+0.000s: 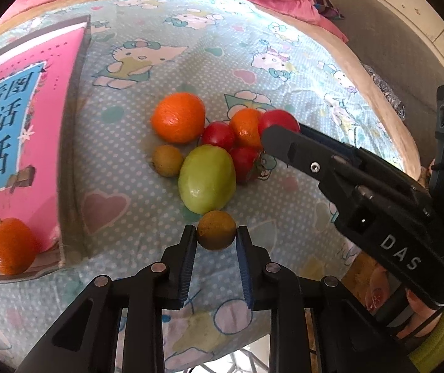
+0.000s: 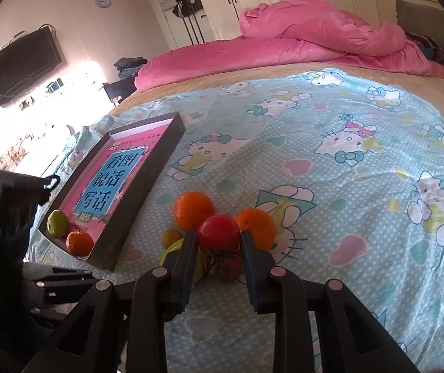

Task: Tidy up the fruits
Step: 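Grasp a brown kiwi with the left gripper while the right gripper grasps a red tomato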

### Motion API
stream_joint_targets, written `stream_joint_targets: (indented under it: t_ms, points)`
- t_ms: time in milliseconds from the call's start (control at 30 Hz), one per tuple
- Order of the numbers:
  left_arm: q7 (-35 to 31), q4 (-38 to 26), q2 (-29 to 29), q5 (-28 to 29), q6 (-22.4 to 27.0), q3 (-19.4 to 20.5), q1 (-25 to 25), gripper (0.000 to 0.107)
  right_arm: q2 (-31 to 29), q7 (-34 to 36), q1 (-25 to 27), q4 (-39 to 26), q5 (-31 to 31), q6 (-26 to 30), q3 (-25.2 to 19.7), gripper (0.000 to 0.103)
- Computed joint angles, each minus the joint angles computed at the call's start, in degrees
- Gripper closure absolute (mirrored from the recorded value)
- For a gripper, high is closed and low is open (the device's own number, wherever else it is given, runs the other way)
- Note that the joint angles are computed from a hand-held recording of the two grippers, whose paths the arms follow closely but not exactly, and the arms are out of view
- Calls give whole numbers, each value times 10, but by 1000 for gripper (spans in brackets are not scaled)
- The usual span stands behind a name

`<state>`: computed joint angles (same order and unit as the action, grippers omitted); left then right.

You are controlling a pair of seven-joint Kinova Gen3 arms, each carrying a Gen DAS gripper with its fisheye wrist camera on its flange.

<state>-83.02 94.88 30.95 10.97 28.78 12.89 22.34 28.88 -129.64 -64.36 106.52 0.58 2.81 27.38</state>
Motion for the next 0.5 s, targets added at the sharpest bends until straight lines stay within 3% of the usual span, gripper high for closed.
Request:
stream_joint_targets:
  t_ms: [267, 500]
  points:
    - [19, 29, -39, -14, -11, -21, 6, 81, -2, -1, -17, -3, 4, 4, 9, 74]
    - [18, 53, -68, -11, -25, -14, -14, 81, -4, -3, -23, -10, 16, 11, 3, 74]
